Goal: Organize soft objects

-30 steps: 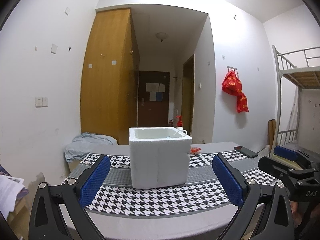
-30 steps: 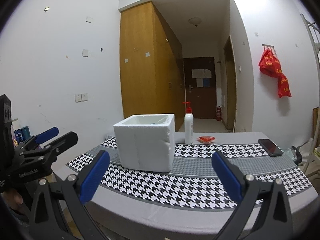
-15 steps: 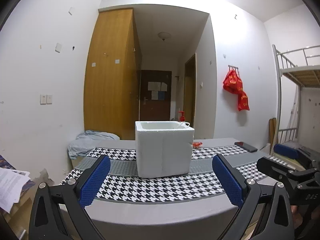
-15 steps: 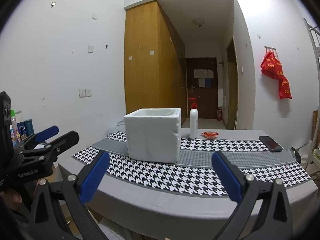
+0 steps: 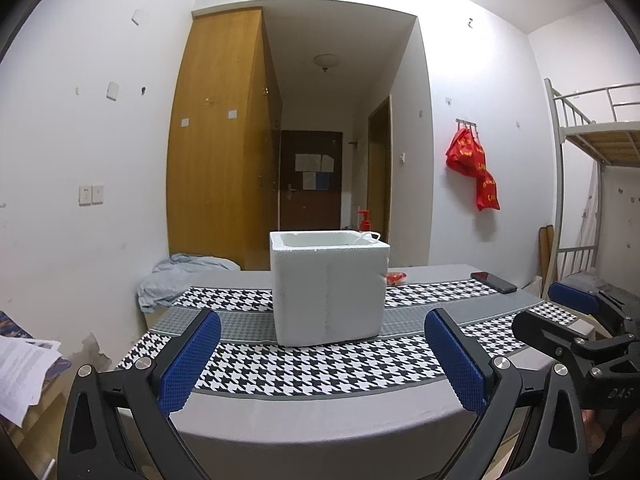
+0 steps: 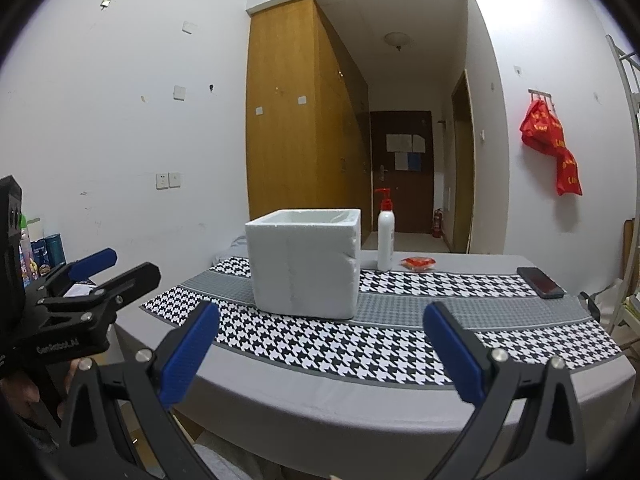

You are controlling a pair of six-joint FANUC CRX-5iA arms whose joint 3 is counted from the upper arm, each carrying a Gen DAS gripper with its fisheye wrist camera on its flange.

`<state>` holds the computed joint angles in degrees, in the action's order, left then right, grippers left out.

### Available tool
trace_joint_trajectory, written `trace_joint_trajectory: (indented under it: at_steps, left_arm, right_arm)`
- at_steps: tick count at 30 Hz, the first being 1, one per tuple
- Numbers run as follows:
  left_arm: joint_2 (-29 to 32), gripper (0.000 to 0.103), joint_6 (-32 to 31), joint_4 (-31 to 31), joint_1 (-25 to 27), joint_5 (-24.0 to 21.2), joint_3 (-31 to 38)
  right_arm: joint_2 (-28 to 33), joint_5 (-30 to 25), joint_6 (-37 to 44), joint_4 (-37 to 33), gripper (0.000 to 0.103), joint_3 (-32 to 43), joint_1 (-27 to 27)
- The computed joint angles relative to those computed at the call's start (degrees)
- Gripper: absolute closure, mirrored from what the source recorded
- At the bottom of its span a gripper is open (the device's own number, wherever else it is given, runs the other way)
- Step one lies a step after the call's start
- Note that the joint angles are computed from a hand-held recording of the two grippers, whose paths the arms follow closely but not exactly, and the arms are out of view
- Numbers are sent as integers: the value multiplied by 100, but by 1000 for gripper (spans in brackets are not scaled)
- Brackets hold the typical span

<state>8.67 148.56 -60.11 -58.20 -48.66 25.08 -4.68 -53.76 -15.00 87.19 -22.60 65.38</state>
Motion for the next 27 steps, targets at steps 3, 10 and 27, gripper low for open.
trace_joint_trajectory:
  at_steps: [3,10,27]
  left_arm:
    - [15,1,-25,-3,-12,-52,22]
    - [7,1,-124,60,-13,-19,1]
    - [27,1,-114,-32,-59,-73,21]
  right_arm:
    - [11,6,66,-53,0,31,18]
    - [31,-44,127,-92,0,65,52]
    - [49,-151,200,-220,0,116,85]
